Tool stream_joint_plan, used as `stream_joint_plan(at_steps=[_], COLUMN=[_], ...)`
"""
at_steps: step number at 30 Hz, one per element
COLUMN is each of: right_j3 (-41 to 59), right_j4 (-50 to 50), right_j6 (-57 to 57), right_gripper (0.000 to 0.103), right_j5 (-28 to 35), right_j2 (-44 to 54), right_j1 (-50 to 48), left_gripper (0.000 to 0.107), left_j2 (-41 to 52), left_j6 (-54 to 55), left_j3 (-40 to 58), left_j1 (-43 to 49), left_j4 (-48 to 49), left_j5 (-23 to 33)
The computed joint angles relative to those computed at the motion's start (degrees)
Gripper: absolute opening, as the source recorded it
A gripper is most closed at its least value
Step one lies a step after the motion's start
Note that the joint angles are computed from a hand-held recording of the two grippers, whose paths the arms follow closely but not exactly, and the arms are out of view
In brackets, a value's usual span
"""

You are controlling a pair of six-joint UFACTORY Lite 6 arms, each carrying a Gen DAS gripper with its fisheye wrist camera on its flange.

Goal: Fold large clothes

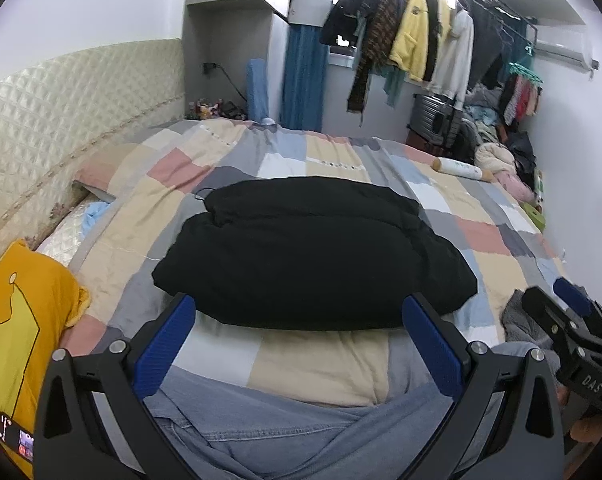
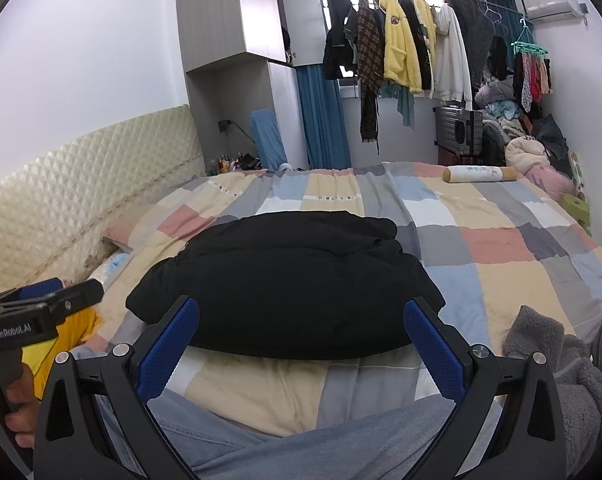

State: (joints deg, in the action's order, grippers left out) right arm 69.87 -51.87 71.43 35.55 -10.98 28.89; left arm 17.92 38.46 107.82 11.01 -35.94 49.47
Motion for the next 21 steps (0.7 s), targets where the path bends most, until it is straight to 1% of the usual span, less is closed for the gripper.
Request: stream_joint_plan(at_steps=[3,6,9,12,21], right_j3=[0.66,1.02,0.91,0.99,1.46], right_j4=[0.35,-0.25,0.47,1.3,1.5], right_j6=[-0.46,-0.85,-1.33,-1.86,-1.98], right_gripper=[0.103,0.103,0.103,0.103,0.103], right_j5=[-0.03,0.89,0.13,-0.26,0.19], right_j2=[0.45,0.81,0.86,1.03,1.26], right_j1=[-0.21,-0.08,-0.63,-0.96,-0.82], left_gripper=[0.103,0.103,0.103,0.103,0.103], left_j2=[1.45,1.53,1.95,2.58,2.59], left_j6=[-0.05,0.24,0.04,0.0,-0.38], left_j3=[1.91,1.9,2.37,3.3,3.37], left_j1=[0.36,0.39,0.5,0.56,0.07], left_j4=[-0.07,-0.09,0.33,0.25,0.67], left_j5=[1.63,1.54,1.21,2.09,1.74])
